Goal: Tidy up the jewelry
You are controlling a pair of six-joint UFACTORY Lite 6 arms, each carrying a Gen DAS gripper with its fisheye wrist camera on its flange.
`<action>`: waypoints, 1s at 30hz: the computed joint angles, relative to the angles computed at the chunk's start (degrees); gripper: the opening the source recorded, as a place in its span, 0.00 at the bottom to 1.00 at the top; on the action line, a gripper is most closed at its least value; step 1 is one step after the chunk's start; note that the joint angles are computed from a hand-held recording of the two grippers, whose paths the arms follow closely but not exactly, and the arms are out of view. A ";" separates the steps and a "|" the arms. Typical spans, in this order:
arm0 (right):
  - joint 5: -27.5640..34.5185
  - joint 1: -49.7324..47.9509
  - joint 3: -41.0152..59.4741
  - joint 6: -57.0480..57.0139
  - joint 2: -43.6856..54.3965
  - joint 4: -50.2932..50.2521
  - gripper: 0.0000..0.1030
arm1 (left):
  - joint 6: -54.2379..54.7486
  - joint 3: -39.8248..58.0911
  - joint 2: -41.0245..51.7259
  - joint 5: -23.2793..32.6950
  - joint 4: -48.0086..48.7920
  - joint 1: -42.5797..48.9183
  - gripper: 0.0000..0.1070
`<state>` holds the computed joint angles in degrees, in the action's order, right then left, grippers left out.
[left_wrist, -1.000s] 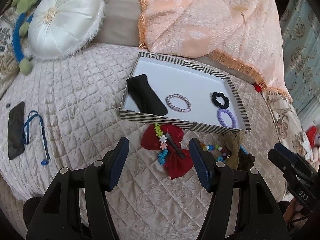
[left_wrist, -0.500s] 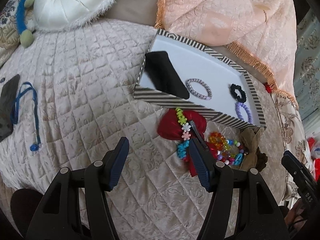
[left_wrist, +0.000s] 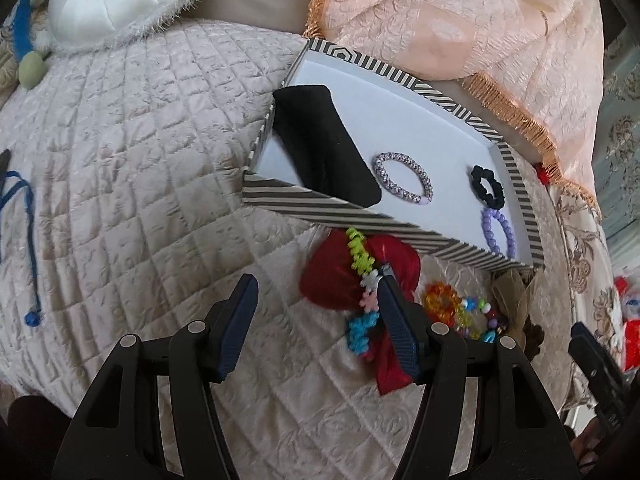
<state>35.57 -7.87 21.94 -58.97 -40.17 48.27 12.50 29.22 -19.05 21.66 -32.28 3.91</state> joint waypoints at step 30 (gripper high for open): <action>0.38 4.28 2.30 -1.32 4.31 3.27 0.47 | 9.87 5.29 9.79 -0.26 -10.12 -0.74 0.06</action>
